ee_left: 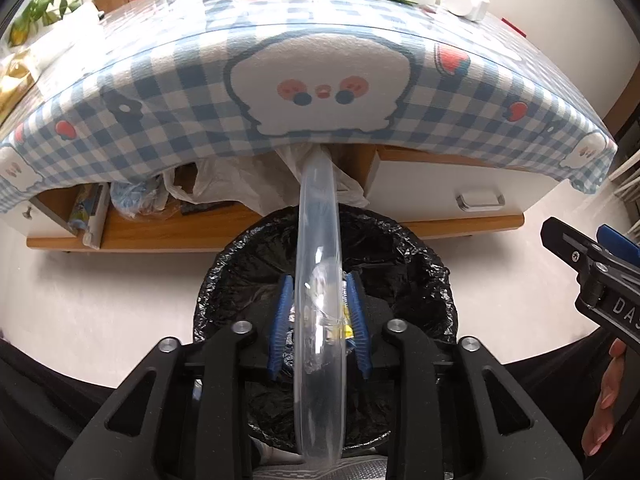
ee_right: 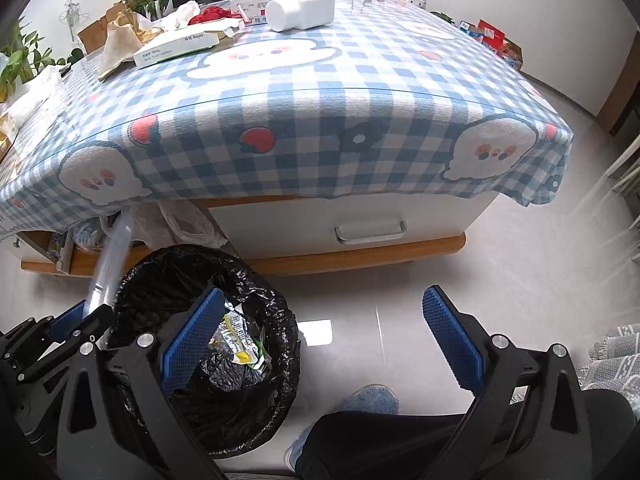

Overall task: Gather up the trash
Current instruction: 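Lower the clear plastic tube into the bin with the left tool, then raise both open tools from the bin toward the table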

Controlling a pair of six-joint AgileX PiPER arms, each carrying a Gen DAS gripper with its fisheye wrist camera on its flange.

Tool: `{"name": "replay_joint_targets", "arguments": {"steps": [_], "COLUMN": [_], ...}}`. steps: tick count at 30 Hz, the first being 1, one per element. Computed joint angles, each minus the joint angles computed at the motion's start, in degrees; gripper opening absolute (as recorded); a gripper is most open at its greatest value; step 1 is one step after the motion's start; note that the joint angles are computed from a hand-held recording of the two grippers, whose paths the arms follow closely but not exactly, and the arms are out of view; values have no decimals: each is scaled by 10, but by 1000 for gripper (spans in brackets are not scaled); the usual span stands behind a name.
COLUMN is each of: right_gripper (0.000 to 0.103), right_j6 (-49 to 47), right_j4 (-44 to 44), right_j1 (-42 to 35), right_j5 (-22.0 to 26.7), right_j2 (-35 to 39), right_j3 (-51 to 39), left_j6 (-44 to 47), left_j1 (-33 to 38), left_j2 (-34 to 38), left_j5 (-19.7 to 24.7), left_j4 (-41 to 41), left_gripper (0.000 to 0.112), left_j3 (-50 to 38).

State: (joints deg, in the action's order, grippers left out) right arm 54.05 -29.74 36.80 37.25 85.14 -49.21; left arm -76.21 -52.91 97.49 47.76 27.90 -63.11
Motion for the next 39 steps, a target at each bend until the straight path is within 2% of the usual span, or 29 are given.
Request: {"name": "replay_joint_targets", "arguments": {"steps": [3,12,19,28,39], "right_gripper": [95,95,95,95,95], "right_j6": [4,15,28,28,-17], "right_j4": [0,-1,-11,-23,-10], "right_j1": [1,17,45,57,42], "right_j5": [-1,-4,23,64,84], "right_j2": [4,15,5,-31,-22], "right_j3": [-2,-19,-52,-86,-151], "left_j6": [-14,-22,-37,-12,49], "left_j1": [-3,12,15,8,43], "left_j2": [-5,-54,-112,-136,-134], "left_j5": [8,11,54,113,125], "left_j4": [14,24,43,54,35], "left_gripper": [53,74,90,97,97], "left_j3": [1,45,56,5,-53]}}
